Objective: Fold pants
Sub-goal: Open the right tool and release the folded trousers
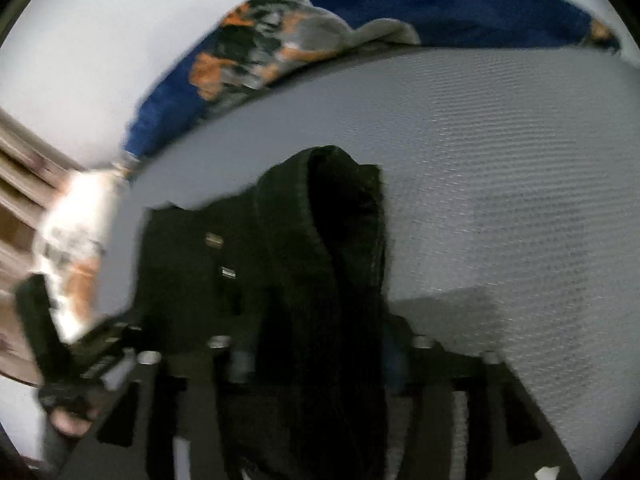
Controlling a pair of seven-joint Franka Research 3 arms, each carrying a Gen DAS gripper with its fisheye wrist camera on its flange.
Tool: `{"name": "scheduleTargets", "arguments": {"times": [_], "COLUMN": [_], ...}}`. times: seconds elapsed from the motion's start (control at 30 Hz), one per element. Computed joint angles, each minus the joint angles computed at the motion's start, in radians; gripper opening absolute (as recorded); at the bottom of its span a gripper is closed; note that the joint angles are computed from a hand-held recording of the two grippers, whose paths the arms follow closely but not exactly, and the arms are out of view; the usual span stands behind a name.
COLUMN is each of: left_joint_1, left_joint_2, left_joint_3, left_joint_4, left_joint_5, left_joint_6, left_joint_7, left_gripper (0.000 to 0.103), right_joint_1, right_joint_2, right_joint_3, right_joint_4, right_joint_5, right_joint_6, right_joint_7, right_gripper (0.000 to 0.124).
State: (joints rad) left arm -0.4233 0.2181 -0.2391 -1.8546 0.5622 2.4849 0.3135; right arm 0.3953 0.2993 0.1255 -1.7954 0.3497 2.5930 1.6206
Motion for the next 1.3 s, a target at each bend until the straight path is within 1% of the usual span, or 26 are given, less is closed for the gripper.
{"name": "scheduleTargets", "arguments": {"times": [0.03, 0.07, 0.13, 0.23, 0.3, 0.4, 0.5, 0.57, 0.67, 0.77, 0.83, 0.93, 1.03, 1.17, 1.3], "left_joint_1": [-0.016, -0.030, -0.050, -0.061, -0.064, -0.076, -0.097, -0.110, -0.132, -0.151, -0.159, -0.176, -0.187, -0.200, -0.210], "left_joint_2": [0.001, -0.002, -0.002, -0.014, -0.027, -0.047, -0.067, -0.080, -0.109, -0.136, -0.148, -0.166, -0.182, -0.194, -0.192], "left_joint_3": [0.007, 0.013, 0.010, -0.001, -0.012, -0.030, -0.051, -0.064, -0.086, -0.108, -0.119, -0.138, -0.153, -0.167, -0.175], "left_joint_4": [-0.001, -0.005, 0.001, -0.010, -0.020, -0.026, -0.028, -0.029, -0.039, -0.045, -0.047, -0.050, -0.056, -0.057, -0.047], "left_joint_5": [0.044, 0.092, 0.149, 0.178, 0.172, 0.165, 0.174, 0.177, 0.190, 0.185, 0.184, 0.189, 0.184, 0.192, 0.205], "left_joint_6": [-0.020, -0.031, -0.078, -0.113, -0.138, -0.196, -0.266, -0.308, -0.365, -0.417, -0.437, -0.477, -0.488, -0.504, -0.523], "left_joint_7": [-0.028, -0.059, -0.077, -0.101, -0.114, -0.122, -0.140, -0.152, -0.190, -0.231, -0.255, -0.299, -0.328, -0.366, -0.394], "left_gripper": [0.052, 0.054, 0.059, 0.061, 0.061, 0.061, 0.061, 0.061, 0.061, 0.061, 0.061, 0.062, 0.068, 0.068, 0.068], "right_joint_1": [0.009, 0.013, 0.019, 0.015, 0.024, 0.047, 0.063, 0.063, 0.055, 0.044, 0.039, 0.019, -0.005, -0.026, -0.034], "right_joint_2": [-0.012, -0.024, -0.051, -0.092, -0.131, -0.189, -0.250, -0.292, -0.353, -0.399, -0.428, -0.470, -0.505, -0.545, -0.571], "right_joint_3": [-0.006, -0.010, -0.016, -0.012, -0.017, -0.028, -0.030, -0.015, 0.023, 0.062, 0.082, 0.121, 0.160, 0.200, 0.219], "right_joint_4": [-0.026, -0.049, -0.094, -0.157, -0.208, -0.272, -0.322, -0.357, -0.405, -0.443, -0.465, -0.499, -0.524, -0.550, -0.567], "right_joint_5": [-0.021, -0.035, -0.052, -0.040, -0.069, -0.179, -0.342, -0.431, -0.550, -0.616, -0.619, -0.651, -0.702, -0.750, -0.752], "right_joint_6": [0.023, 0.043, 0.066, 0.096, 0.130, 0.172, 0.187, 0.194, 0.192, 0.202, 0.211, 0.226, 0.222, 0.210, 0.203], "right_joint_7": [0.000, 0.004, 0.023, 0.041, 0.073, 0.158, 0.273, 0.335, 0.414, 0.464, 0.479, 0.549, 0.609, 0.656, 0.681], "right_gripper": [0.052, 0.053, 0.055, 0.059, 0.060, 0.060, 0.060, 0.061, 0.065, 0.065, 0.067, 0.073, 0.077, 0.080, 0.083]}}
